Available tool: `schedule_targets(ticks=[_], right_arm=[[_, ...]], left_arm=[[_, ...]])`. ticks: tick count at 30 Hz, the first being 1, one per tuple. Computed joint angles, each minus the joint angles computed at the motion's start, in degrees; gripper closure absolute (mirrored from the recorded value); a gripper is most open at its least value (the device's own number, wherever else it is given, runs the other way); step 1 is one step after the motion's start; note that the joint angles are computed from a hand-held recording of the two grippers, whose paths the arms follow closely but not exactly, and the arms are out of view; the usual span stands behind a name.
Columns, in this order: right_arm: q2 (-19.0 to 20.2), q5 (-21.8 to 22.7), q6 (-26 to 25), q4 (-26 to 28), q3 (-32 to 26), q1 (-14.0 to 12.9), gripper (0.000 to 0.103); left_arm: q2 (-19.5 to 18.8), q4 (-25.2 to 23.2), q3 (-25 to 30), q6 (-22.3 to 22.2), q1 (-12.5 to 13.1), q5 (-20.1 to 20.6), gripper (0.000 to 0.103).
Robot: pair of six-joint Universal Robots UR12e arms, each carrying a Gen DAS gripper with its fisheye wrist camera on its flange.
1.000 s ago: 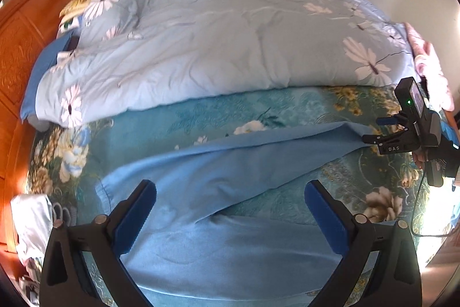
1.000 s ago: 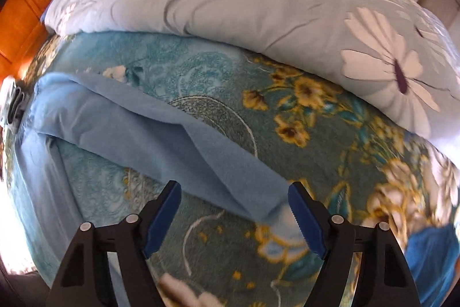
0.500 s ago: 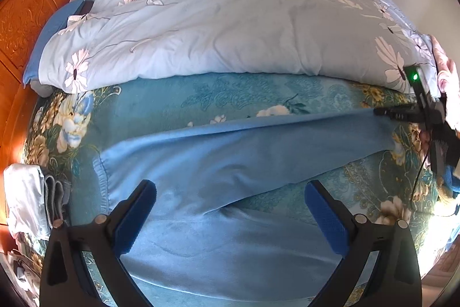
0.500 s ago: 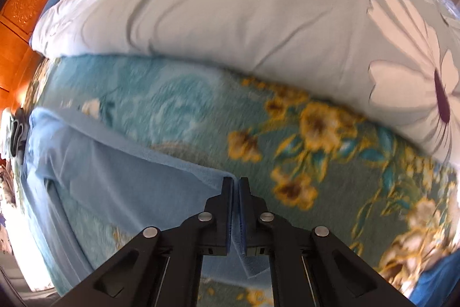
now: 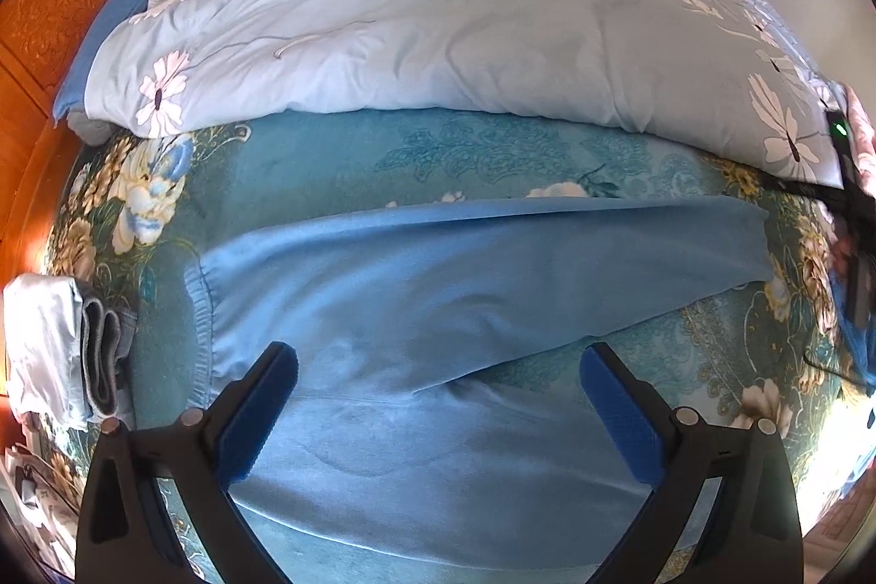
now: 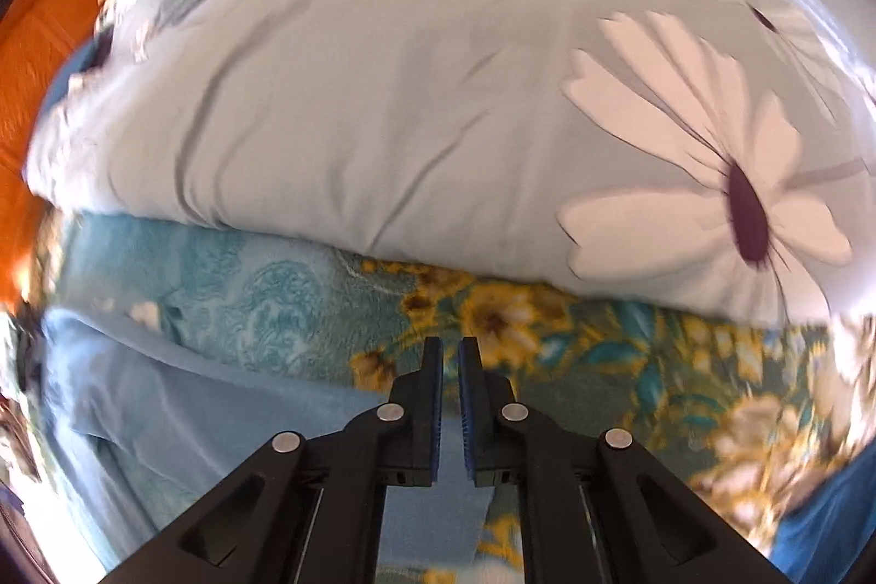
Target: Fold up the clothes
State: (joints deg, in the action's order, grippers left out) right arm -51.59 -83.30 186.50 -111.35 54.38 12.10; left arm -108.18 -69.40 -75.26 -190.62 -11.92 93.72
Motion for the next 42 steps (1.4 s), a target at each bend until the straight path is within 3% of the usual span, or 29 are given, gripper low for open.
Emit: schedule_targets(ticks=[3, 5, 7, 12, 16, 18, 20, 23, 26, 28, 33, 37, 42], right_arm=[[-2.76, 2.21, 1.27, 0.26, 4.54, -0.48, 0.095], [-4.2, 2.85, 2.1, 1.06, 6.87, -0.34, 0.075], [-5.69, 3.09, 3.9, 1.39, 9.43, -0.23, 0.069], [-7.77, 2.71, 9.81, 2.26, 13.83, -0.1, 0.069], [-8.35, 4.2, 14.2, -0.1, 15.25, -0.32, 0.067], [-8.46, 5.95, 16.33, -0.78, 15.57, -0.56, 0.074], [-8.69, 7.76, 17.47, -1.51, 15.89, -0.83, 0.096], [-9.27, 9.39, 17.95, -2.41, 16.26, -1.18, 0.096], [-10.3, 5.43, 18.78, -2.96, 16.41, -1.18, 0.102], [-11.06, 6.16, 20.87, -3.49, 17.19, -2.34, 0.102], [-9.55, 4.63, 17.11, 1.1, 14.31, -2.1, 0.102], [-9.61, 4.0, 17.71, 2.77, 14.98, -2.16, 0.102], [-9.76, 2.52, 14.86, 4.21, 14.35, -1.56, 0.1]], left_arm=[[-0.03, -0.4, -0.24, -1.71, 0.3, -0.85, 0.0], [0.06, -0.46, -0.46, -2.13, 0.34, -1.18, 0.0], [0.01, -0.87, -0.41, -1.61, 0.22, -1.13, 0.0], [-0.21, -1.86, -0.08, -0.87, 0.03, -1.42, 0.0], [-0.39, -1.9, 0.29, -0.74, -0.11, -1.42, 0.0], [-0.52, -1.98, 0.53, -0.65, -0.18, -1.43, 0.0], [-0.58, -1.85, 0.68, -0.46, -0.23, -1.35, 0.0], [-0.64, -1.81, 0.86, -0.42, -0.2, -1.27, 0.0], [-0.5, -1.58, 0.72, -0.66, -0.14, -1.19, 0.0], [-0.4, -1.67, 0.56, -0.83, -0.09, -1.16, 0.0], [-0.05, -2.15, 0.18, -1.38, 0.01, -0.98, 0.0], [0.18, -2.42, 0.03, -1.63, 0.15, -0.69, 0.0], [0.68, -2.52, -0.53, -2.25, 0.46, -0.45, 0.0]])
